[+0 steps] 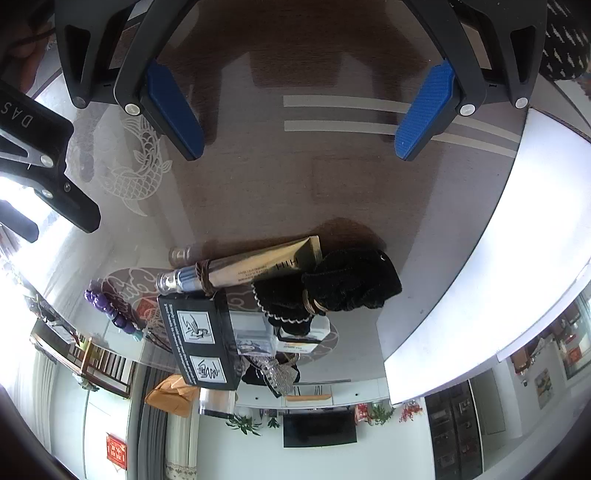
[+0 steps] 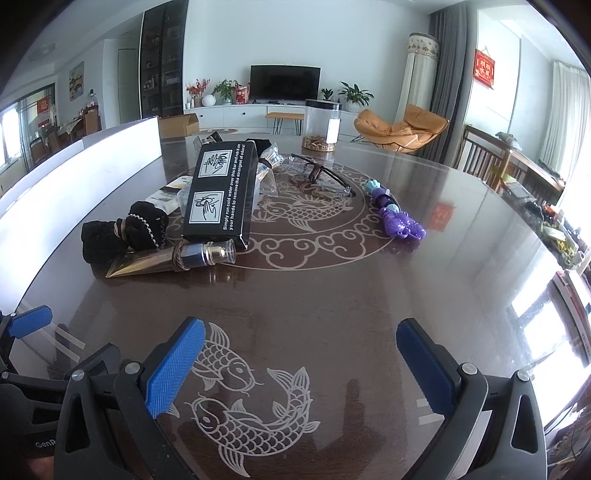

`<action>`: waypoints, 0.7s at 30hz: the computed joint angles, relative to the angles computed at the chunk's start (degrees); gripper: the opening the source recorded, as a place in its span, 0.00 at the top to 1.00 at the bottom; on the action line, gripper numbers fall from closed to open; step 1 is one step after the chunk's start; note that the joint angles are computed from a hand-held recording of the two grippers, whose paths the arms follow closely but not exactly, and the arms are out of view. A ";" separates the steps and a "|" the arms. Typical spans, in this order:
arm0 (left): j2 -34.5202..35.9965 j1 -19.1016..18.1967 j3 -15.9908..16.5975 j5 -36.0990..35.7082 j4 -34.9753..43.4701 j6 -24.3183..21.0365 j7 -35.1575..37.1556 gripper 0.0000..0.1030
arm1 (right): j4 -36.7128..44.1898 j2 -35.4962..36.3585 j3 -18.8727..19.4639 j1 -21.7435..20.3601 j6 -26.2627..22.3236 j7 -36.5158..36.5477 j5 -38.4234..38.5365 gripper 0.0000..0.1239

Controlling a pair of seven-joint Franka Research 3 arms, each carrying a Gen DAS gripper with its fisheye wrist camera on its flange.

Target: Organize objects

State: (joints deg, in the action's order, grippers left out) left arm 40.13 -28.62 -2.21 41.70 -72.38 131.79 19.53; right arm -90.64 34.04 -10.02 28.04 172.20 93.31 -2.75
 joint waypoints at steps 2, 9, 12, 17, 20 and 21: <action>0.04 0.16 -0.11 -0.21 -0.07 0.27 0.16 0.00 | 0.24 0.17 -0.20 0.15 -0.45 0.22 -0.01 0.17; 0.13 0.48 -0.17 -0.79 -0.24 1.23 0.07 0.00 | 1.72 1.21 -0.47 0.08 -2.99 1.39 -0.66 0.17; 0.16 0.43 -0.09 -0.83 -0.21 1.30 0.09 0.00 | 2.33 1.59 -0.14 -0.38 -3.80 1.92 -0.89 0.17; 0.20 0.39 -0.04 -0.88 -0.18 1.34 0.14 0.00 | 3.35 2.14 0.43 -1.06 -5.17 2.34 -1.30 0.17; 0.22 0.37 -0.01 -0.89 -0.14 1.32 0.15 0.00 | 4.35 2.68 0.86 -1.52 -6.57 2.48 -1.48 0.17; 0.25 0.38 -0.02 -0.92 -0.13 1.37 0.17 0.00 | 4.68 2.78 1.11 -1.74 -7.21 2.40 -1.51 0.17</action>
State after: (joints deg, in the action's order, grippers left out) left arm 40.38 -28.24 -2.23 40.78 -72.51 133.16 19.71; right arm -85.96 36.82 -8.91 26.30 164.99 95.71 -4.27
